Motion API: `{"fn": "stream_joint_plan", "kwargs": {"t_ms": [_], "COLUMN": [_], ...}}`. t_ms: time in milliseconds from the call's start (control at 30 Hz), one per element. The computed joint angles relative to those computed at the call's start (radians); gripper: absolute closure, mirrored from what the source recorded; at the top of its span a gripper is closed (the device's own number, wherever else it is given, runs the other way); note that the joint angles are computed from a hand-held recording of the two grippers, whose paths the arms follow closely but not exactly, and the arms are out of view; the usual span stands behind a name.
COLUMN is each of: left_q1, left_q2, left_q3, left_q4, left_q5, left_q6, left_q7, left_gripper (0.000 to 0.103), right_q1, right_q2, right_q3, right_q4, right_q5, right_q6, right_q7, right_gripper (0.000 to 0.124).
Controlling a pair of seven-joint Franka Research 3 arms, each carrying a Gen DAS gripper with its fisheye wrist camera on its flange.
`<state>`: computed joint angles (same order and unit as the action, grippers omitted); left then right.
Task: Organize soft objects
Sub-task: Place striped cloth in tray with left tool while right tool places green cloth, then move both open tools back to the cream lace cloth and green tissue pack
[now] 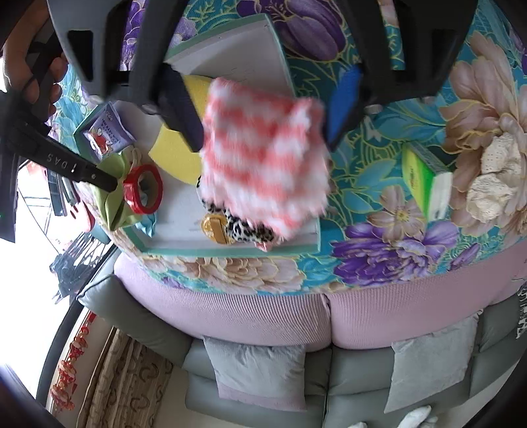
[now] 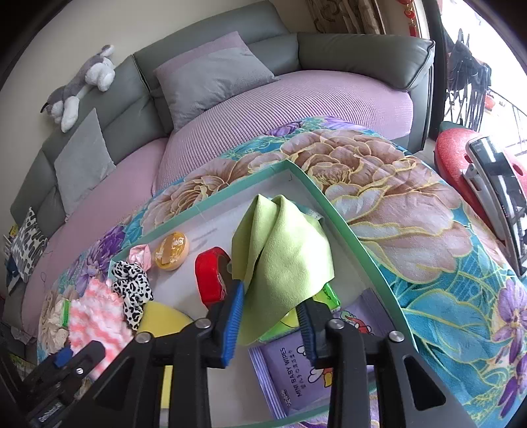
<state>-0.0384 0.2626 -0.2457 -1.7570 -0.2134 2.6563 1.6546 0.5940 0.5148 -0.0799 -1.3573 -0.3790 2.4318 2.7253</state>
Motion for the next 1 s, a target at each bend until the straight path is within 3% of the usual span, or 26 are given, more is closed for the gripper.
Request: {"fn": "stream_joint_plan", "kwargs": {"t_ms": [267, 500, 633, 933, 1000], "left_q1": [0.011, 0.002, -0.008, -0.013, -0.014], "left_q2": [-0.023, -0.059, -0.066, -0.064, -0.063], "left_q3": [0.002, 0.032, 0.055, 0.101, 0.112], "left_q4": [-0.011, -0.047, -0.056, -0.062, -0.062], "left_q5": [-0.04, 0.016, 0.083, 0.244, 0.29], "left_q6": [-0.011, 0.029, 0.04, 0.049, 0.039], "left_q7": [0.02, -0.036, -0.109, -0.313, -0.367], "left_gripper": [0.026, 0.026, 0.026, 0.026, 0.025], "right_q1": [0.013, 0.015, 0.032, 0.049, 0.054], "right_q2": [0.014, 0.0, 0.01, 0.044, 0.051], "right_q3": [0.004, 0.008, 0.007, 0.019, 0.016], "right_q4": [0.055, 0.058, 0.106, 0.19, 0.2], "right_q5": [-0.015, -0.032, -0.066, -0.078, -0.08], "right_q6": [-0.101, -0.155, -0.23, -0.287, -0.287], "right_q7": [-0.049, -0.046, -0.069, -0.157, -0.158], "right_gripper": [0.054, 0.049, 0.049, 0.049, 0.042]}}
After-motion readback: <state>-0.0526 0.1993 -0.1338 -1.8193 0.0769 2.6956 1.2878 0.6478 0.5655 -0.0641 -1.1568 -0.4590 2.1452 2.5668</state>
